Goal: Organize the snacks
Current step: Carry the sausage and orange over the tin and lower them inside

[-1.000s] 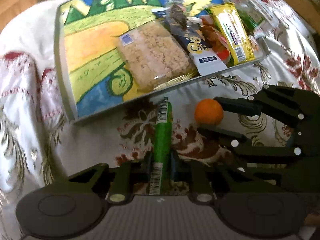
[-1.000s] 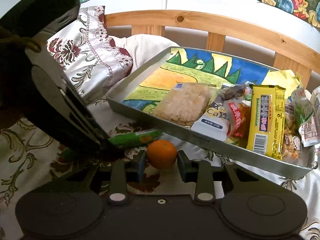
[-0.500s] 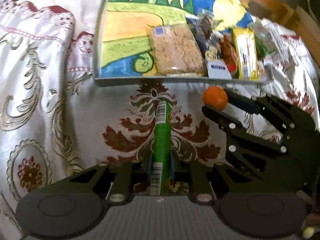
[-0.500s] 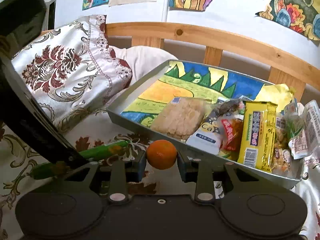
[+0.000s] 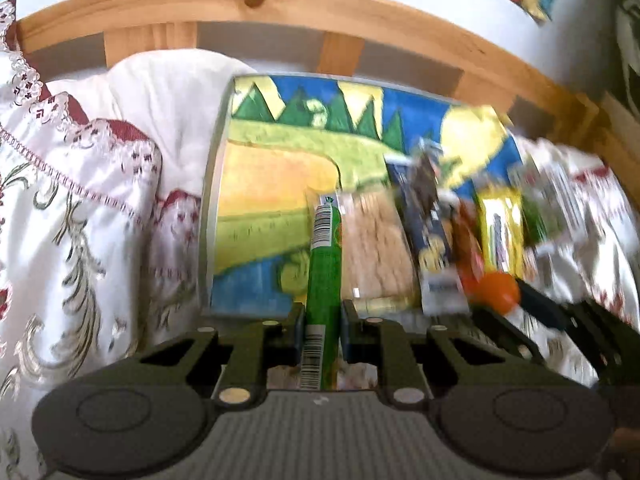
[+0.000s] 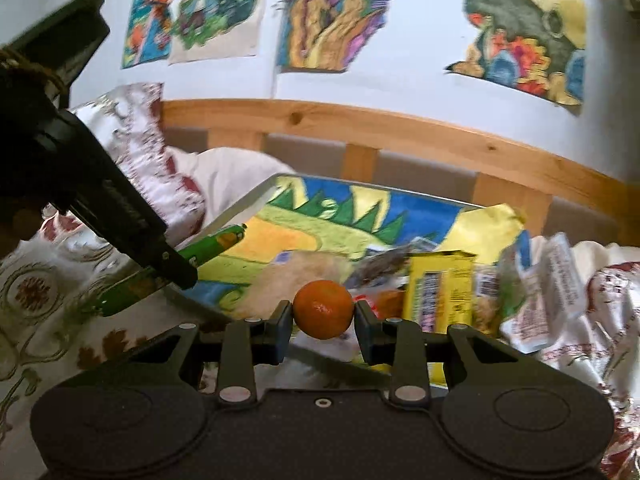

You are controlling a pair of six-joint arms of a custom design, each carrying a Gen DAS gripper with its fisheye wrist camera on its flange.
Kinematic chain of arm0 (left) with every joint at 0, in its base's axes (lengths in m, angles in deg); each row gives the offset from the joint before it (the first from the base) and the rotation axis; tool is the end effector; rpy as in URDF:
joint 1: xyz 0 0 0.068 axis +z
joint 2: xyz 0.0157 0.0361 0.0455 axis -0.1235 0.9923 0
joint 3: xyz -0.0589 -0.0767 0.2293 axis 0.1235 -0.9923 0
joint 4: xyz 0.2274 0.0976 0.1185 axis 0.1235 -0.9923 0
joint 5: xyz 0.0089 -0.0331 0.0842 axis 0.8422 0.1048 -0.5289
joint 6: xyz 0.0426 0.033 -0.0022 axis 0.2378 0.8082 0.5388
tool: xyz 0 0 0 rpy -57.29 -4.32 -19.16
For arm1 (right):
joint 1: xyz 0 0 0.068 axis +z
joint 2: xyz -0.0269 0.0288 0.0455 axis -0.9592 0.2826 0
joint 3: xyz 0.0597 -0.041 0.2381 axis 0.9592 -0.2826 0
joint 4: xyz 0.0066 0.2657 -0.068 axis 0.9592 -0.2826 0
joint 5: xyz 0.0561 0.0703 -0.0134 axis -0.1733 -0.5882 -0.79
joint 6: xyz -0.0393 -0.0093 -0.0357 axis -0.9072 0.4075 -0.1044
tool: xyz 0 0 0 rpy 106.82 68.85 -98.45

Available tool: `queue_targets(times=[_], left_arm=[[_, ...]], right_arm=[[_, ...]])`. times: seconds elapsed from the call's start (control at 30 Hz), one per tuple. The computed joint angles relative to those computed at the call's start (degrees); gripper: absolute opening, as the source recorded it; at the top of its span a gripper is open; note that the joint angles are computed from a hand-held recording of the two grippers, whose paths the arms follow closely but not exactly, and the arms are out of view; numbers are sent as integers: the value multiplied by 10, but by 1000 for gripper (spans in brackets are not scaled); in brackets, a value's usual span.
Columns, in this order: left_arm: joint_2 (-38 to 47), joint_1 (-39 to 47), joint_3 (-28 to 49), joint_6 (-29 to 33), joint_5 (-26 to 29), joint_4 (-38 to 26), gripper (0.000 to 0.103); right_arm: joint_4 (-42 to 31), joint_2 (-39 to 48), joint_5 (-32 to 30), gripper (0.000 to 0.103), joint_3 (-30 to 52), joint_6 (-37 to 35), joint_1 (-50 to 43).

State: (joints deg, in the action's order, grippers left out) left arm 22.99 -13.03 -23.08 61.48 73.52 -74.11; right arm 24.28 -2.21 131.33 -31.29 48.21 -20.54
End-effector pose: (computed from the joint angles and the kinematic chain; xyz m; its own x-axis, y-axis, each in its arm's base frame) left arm 0.3440 -0.0499 0.1678 -0.7556 0.3564 -0.5496 0.5276 0.8284 -0.1882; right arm 0.1729 0.1835 0.1011 -0.4296 -0.0316 -0.9025 0.0761 0.9946 -0.0711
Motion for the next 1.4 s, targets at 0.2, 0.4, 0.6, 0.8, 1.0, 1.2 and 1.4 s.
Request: queue_targets(times=[0.2, 0.4, 0.6, 0.8, 1.0, 1.2, 1.4], left_arm=[[54, -24, 23, -65, -32, 79, 19], [101, -45, 51, -90, -50, 125, 19], [137, -60, 64, -115, -66, 158, 19], [142, -63, 48, -123, -71, 183, 19], [136, -62, 36, -132, -73, 196, 19], [131, -63, 26, -136, -75, 204, 19], [129, -62, 21, -140, -74, 209, 20]], right_arm=[[-6, -12, 8, 36, -15, 15, -26], [-39, 6, -6, 36, -8, 52, -45], [-51, 21, -17, 36, -4, 67, -52], [-40, 22, -28, 36, -8, 64, -61], [-23, 32, -39, 36, -8, 52, -72], [-11, 36, -44, 36, -11, 47, -77], [-10, 35, -44, 36, -12, 46, -78]])
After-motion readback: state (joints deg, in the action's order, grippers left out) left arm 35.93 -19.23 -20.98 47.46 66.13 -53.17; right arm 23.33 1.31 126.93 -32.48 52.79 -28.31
